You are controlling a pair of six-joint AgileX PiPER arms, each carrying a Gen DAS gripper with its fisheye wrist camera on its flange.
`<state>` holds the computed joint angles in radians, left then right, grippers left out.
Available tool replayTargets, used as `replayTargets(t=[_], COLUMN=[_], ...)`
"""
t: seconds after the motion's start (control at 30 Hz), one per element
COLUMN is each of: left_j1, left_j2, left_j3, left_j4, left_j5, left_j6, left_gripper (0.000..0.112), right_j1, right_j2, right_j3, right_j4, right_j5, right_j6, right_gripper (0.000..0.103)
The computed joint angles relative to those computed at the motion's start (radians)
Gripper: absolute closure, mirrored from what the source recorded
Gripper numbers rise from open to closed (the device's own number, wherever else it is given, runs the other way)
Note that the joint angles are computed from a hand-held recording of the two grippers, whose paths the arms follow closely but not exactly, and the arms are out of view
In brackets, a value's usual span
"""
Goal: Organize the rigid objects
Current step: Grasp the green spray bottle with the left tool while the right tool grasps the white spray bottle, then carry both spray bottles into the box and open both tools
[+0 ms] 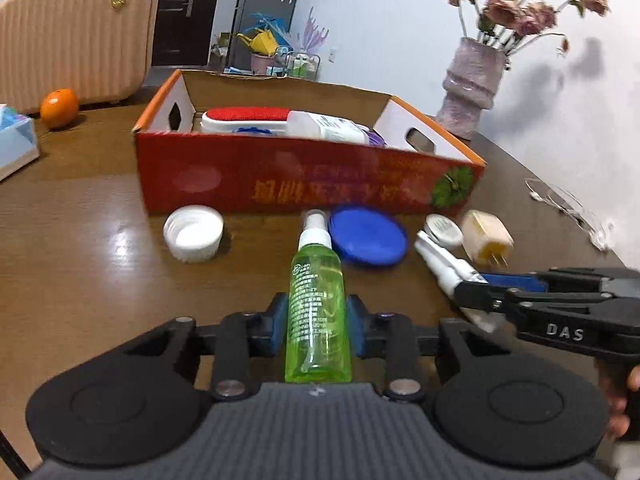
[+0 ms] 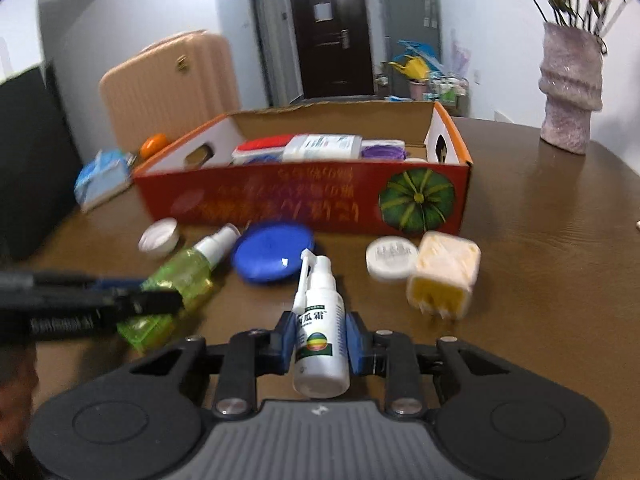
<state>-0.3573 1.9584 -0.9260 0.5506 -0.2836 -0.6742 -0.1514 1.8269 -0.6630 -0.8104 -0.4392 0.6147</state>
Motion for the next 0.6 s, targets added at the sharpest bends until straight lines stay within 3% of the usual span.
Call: replayTargets(t=[0.17,0.23,0.33,0.47,0.53,0.6], left_j1=[-0.036,-0.068,-0.096,-0.13,-0.138,-0.161], left_j2=[-0.187,-0.222,-0.217,-0.169,-0.14,-0.123], left_j3=[0.302,0.352,0.338,0.268,0.226,0.199], left_j4=[-0.237,-0.353,-0.454,-0.634,-0.675,-0.817], left_j5=[-0.08,-0.086,-0.055,-0.019,-0.006,-0.003], left_j6=[0.274,0.393,0.457,0.621,0.668,0.813], left_gripper=[0.081,0.08,0.08,0.057,0.058,0.079], right_j1=[-0.072,-0.088,-0.069,-0.006,0.02,0.044], right_j2=[-0.16,-0.189,-0.188,-0.16,-0.137,-0.11], right_j3=[0.206,0.239,0.245,0.219,0.202,0.17], right_j4=[-0.113,-0.154,-0.134,-0.013,0.04,0.092], right_j5=[-0.042,-0.051,-0.043,-0.009,-0.007,0.008], right_j6=[-0.04,-0.02,-0.034,-0.107,-0.153,-0.179], right_gripper=[0.077,0.077,0.076,0.072,0.067,0.067])
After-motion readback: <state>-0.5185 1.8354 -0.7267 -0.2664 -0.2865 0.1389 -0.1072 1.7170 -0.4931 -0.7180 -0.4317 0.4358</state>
